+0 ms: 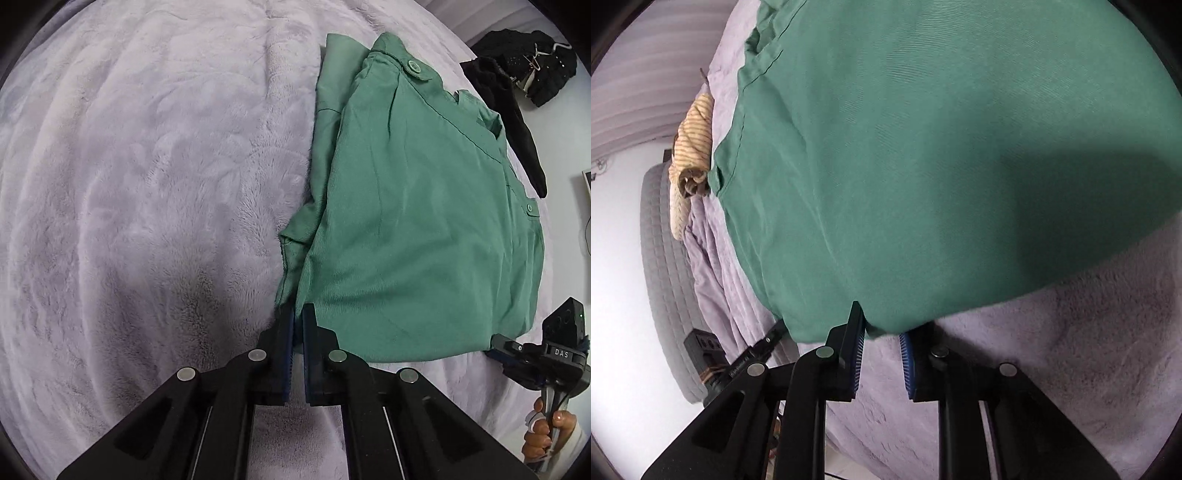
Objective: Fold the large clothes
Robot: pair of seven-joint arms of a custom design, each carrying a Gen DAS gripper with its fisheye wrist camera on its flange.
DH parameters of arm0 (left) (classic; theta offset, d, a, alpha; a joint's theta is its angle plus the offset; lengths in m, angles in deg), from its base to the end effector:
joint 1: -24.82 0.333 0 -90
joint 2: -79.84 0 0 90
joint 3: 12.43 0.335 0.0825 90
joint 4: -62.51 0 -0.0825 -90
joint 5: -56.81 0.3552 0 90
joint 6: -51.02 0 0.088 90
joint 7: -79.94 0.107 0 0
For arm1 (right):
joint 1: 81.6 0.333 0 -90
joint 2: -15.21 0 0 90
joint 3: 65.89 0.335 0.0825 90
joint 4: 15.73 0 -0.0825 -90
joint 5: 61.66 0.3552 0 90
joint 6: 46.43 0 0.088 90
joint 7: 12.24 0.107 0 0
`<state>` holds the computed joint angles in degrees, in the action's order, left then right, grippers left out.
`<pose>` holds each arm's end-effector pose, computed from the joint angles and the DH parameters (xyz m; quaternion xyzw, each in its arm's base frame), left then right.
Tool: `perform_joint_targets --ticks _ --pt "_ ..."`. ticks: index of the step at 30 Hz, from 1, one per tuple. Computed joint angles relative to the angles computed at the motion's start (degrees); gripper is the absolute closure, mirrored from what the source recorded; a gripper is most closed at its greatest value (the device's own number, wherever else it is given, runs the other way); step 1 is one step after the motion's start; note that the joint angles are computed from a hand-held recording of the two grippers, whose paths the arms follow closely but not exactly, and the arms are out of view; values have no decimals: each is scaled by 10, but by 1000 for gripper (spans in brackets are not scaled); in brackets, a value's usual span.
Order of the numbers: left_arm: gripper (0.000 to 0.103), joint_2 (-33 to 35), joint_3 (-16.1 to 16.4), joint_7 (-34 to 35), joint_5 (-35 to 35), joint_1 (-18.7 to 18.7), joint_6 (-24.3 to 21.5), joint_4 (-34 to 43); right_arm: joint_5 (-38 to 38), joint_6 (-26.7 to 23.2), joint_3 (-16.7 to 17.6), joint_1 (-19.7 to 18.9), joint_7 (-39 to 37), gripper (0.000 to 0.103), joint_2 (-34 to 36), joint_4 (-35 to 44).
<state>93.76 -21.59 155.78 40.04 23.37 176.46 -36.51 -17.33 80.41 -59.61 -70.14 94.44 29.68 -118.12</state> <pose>0.6181 -0.1172 0.4940 0.7660 -0.6166 0.1698 0.0647 0.5920 0.2073 0.4696 -0.5137 0.7867 0.2578 0.2252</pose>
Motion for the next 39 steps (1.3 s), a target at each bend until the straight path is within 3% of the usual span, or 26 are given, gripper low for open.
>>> perform_joint_targets --ticks 3,9,13,17,21,22,30,33,34,35,38,39 --pt "97 -11 4 -19 25 -7 -11 15 -64 -39 -5 6 -5 83 -17 19" --pt "97 9 4 -37 61 -21 5 67 -227 8 -33 19 26 83 -57 18" --pt "97 84 11 -73 151 -52 -90 143 -303 -38 -43 17 68 86 -16 57" --pt "97 69 9 -81 158 -51 -82 114 -285 -41 -43 -3 61 101 -26 25" --pt "97 41 9 -92 151 -43 -100 99 -280 -62 -44 -11 67 99 -52 6" --pt "97 31 9 -93 151 -41 -104 93 -273 -66 -44 -12 69 95 -58 1" --pt "96 -36 -1 -100 168 -54 -143 60 -234 -91 -38 -4 64 94 -102 -11" --pt "96 -67 -5 -103 169 -60 -153 38 -233 -96 -35 3 73 76 -98 9" --pt "96 -77 -6 -101 164 -61 -150 31 -235 -99 -34 5 77 61 -97 16" --pt "96 -86 -7 -101 161 -62 -149 26 -238 -97 -33 8 81 52 -103 16" --pt "95 -114 -9 -103 152 -63 -157 11 -236 -97 -31 13 78 52 -106 26" --pt "63 -112 -12 -109 154 -67 -162 19 -235 -97 -31 14 77 52 -113 22"
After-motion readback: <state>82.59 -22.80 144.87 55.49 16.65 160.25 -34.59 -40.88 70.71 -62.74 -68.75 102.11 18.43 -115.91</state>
